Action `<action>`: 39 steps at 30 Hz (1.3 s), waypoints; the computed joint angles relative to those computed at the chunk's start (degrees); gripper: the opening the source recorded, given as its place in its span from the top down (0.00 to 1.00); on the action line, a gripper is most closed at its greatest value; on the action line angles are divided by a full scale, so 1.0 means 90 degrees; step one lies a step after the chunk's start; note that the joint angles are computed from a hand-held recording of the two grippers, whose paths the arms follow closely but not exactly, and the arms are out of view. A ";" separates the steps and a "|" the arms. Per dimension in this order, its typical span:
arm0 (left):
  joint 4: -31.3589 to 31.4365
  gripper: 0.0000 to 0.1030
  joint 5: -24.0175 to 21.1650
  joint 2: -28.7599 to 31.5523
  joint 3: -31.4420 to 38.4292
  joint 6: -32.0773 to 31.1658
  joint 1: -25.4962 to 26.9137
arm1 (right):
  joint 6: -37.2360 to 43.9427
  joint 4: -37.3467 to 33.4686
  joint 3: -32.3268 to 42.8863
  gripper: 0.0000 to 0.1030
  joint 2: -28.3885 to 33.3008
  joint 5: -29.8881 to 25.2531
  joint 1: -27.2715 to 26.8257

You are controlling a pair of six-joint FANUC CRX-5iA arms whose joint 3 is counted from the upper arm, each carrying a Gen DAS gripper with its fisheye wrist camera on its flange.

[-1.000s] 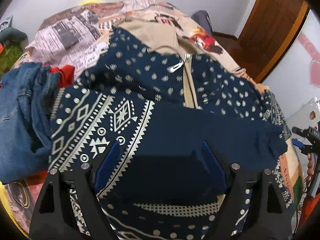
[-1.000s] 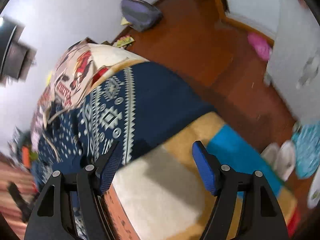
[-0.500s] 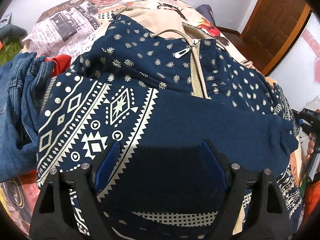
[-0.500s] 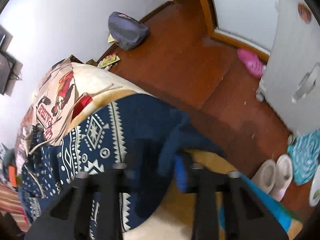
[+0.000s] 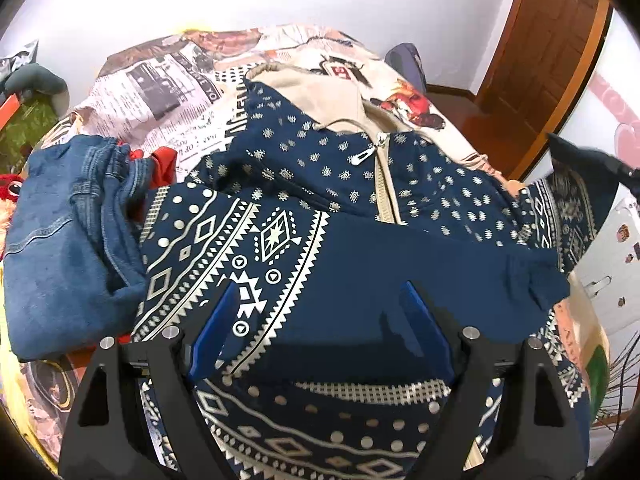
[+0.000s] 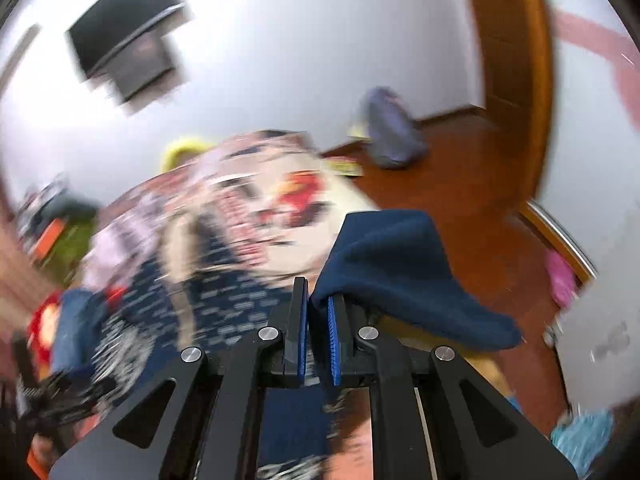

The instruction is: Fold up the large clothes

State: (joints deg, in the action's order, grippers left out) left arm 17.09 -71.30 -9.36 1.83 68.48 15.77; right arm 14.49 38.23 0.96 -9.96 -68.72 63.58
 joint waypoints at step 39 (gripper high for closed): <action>0.0350 0.19 -0.0195 -0.0056 -0.0538 -0.0117 0.0400 | -0.1595 -0.2382 -0.0844 0.48 -0.0174 0.0154 -0.1267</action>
